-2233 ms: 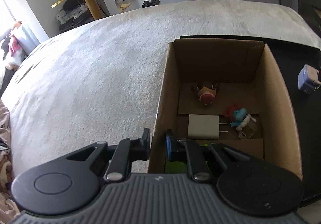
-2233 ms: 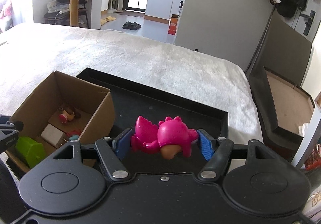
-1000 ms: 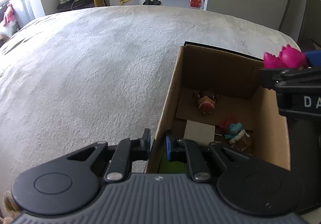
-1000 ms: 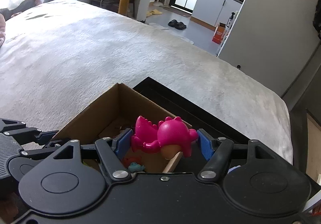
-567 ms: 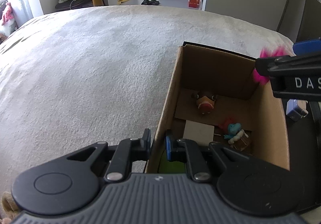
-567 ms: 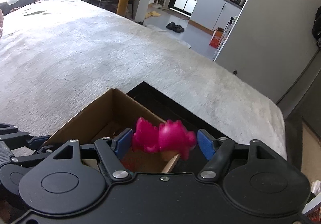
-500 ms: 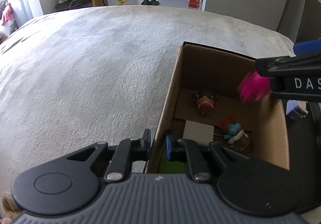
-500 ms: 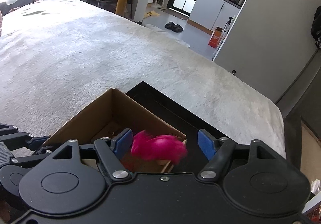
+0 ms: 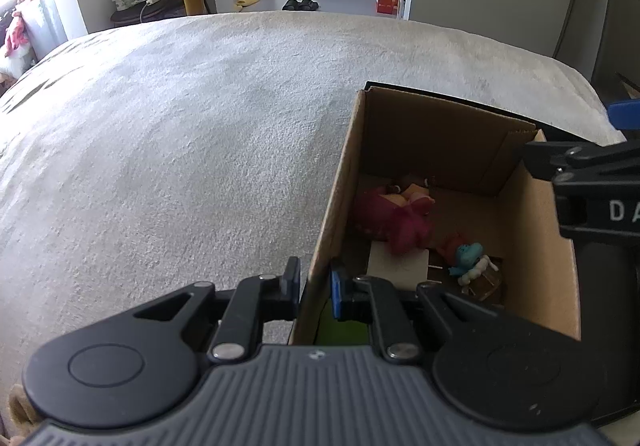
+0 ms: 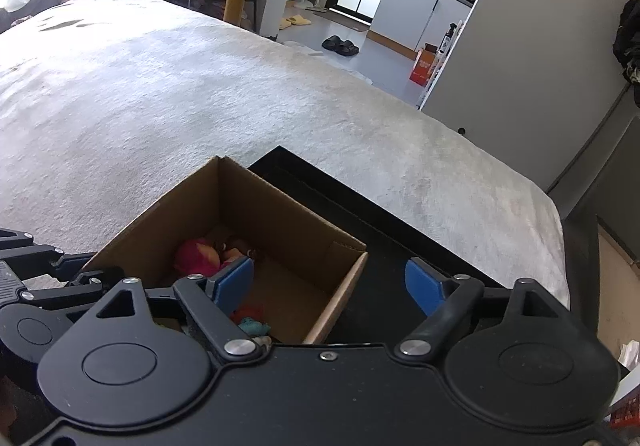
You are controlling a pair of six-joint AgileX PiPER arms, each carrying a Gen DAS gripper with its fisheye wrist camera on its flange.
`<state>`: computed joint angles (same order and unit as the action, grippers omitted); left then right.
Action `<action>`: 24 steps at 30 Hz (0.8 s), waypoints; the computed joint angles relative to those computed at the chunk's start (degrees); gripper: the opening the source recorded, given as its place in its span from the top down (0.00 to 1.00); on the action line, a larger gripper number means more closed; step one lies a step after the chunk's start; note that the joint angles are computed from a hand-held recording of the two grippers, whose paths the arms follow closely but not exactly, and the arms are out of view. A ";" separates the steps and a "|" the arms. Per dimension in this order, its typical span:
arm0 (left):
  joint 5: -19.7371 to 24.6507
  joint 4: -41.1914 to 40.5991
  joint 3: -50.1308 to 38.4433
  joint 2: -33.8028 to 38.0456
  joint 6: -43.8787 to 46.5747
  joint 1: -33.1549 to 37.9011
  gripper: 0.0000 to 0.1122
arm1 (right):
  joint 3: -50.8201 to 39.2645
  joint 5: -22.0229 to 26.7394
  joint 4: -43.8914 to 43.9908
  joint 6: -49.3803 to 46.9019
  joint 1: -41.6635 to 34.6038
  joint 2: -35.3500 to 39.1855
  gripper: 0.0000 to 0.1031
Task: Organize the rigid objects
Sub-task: 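Carry the pink plush over the box and release it with the right gripper, then move the right gripper back toward the lavender cube charger on the tray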
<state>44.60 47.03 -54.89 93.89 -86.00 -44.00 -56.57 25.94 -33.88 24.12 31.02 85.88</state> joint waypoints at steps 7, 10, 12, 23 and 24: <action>2.00 -0.05 -1.45 1.19 0.69 -1.01 0.87 | 2.53 -1.93 0.54 -0.34 -2.20 -1.93 0.15; 2.96 -0.13 -2.16 1.78 1.27 -1.32 0.87 | 3.79 -3.09 2.81 -2.49 -3.81 -2.75 0.15; 3.82 -0.18 -2.76 2.30 1.66 -1.65 0.87 | 4.75 -3.89 4.79 -4.51 -4.94 -3.35 0.15; 8.57 -0.42 -6.60 5.77 4.24 -3.20 0.85 | 9.02 -8.59 18.93 -19.22 -12.97 -5.88 0.15; 8.92 -0.47 -6.85 6.01 4.48 -3.26 0.85 | 9.45 -9.07 21.20 -21.50 -13.97 -6.00 0.15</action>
<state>53.52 46.56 -61.75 99.90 -81.52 -47.26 -47.12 16.87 -12.68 2.62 17.05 79.88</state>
